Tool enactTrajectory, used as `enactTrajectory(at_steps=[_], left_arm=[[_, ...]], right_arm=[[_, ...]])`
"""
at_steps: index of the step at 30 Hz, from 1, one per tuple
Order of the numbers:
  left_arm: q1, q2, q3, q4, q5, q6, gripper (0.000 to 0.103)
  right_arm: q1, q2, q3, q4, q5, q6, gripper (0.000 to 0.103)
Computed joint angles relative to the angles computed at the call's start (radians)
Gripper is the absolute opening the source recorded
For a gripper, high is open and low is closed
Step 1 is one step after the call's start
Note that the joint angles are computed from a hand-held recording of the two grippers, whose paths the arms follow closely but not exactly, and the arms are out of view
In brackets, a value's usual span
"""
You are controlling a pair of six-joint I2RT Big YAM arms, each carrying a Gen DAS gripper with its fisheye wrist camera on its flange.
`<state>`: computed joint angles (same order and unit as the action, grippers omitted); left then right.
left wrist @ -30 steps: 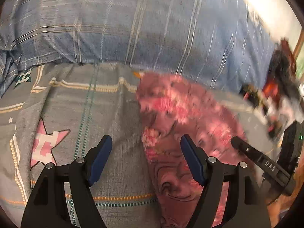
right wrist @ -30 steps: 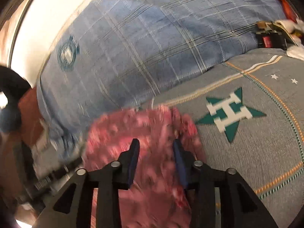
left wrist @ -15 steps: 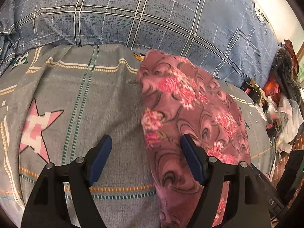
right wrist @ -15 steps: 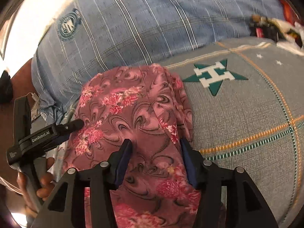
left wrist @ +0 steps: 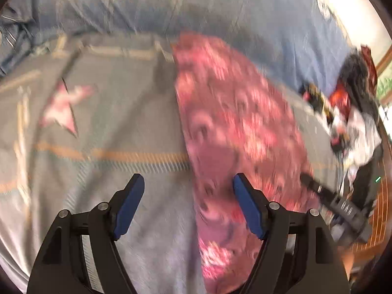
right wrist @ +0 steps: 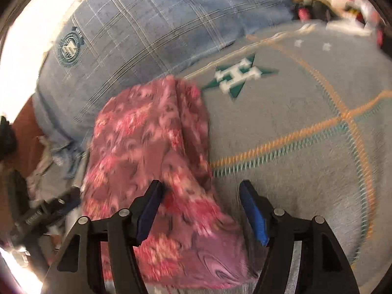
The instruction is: Fold small clothes
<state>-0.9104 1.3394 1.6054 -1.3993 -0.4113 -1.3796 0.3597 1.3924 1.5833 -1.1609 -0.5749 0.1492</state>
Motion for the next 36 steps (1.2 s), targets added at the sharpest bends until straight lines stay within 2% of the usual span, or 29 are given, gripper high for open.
enactTrajectory(at_steps=[1,3,5,7,9,11,13,16,19,21,22,24,27,30,32,33,35,36], left_arm=[[-0.006,0.017,0.005,-0.009,0.014,0.002,0.075],[-0.018,0.029,0.005,-0.017,0.002,-0.024,0.076],[-0.032,0.029,-0.001,-0.012,-0.029,-0.032,0.079],[-0.037,0.044,0.013,-0.033,-0.052,-0.018,0.08],[-0.042,0.042,0.014,-0.037,-0.071,-0.012,0.08],[-0.048,0.038,0.013,-0.042,-0.097,-0.011,0.08],[-0.054,0.045,0.025,-0.061,-0.124,-0.007,0.08],[-0.06,0.058,0.047,-0.095,-0.174,0.006,0.08],[-0.056,0.062,0.054,-0.108,-0.184,0.028,0.08],[-0.051,0.056,0.045,-0.1,-0.172,0.032,0.08],[-0.048,0.051,0.039,-0.095,-0.168,0.031,0.08],[-0.046,0.04,0.027,-0.075,-0.159,0.037,0.08],[-0.033,0.024,0.025,-0.046,-0.174,0.051,0.08],[0.028,0.024,0.062,-0.053,-0.22,0.055,0.08],[0.092,0.006,0.045,0.001,-0.179,0.08,0.08],[0.14,-0.002,0.027,0.042,-0.122,0.095,0.08],[0.198,-0.013,-0.014,0.103,-0.045,0.116,0.08],[0.207,-0.019,-0.033,0.123,-0.04,0.115,0.08]], right_arm=[[-0.005,-0.002,0.006,-0.012,-0.042,-0.033,0.022],[-0.009,-0.045,-0.021,0.047,-0.04,-0.047,0.017],[-0.004,-0.053,-0.031,0.045,0.0,-0.087,0.015],[0.008,-0.029,-0.033,0.004,0.06,-0.128,0.022],[-0.011,-0.021,-0.019,-0.004,0.052,-0.073,0.042],[-0.017,-0.026,-0.004,-0.008,0.061,-0.048,0.043],[-0.011,-0.05,-0.01,0.038,0.086,-0.035,0.046],[0.021,-0.069,-0.013,0.095,0.134,-0.073,0.046],[0.072,-0.04,0.013,0.071,0.191,-0.135,0.046],[0.113,0.004,0.035,0.012,0.269,-0.18,0.047],[0.11,0.01,0.029,0.009,0.264,-0.179,0.051],[0.09,0.016,0.034,0.017,0.245,-0.13,0.069],[0.065,0.033,0.055,0.009,0.197,-0.072,0.068],[0.066,0.068,0.122,0.042,0.188,-0.018,0.069],[0.072,0.116,0.189,0.049,0.154,0.016,0.069],[0.079,0.142,0.22,0.059,0.147,0.03,0.069],[0.105,0.2,0.284,0.069,0.173,0.05,0.069],[0.113,0.222,0.306,0.067,0.19,0.056,0.069]])
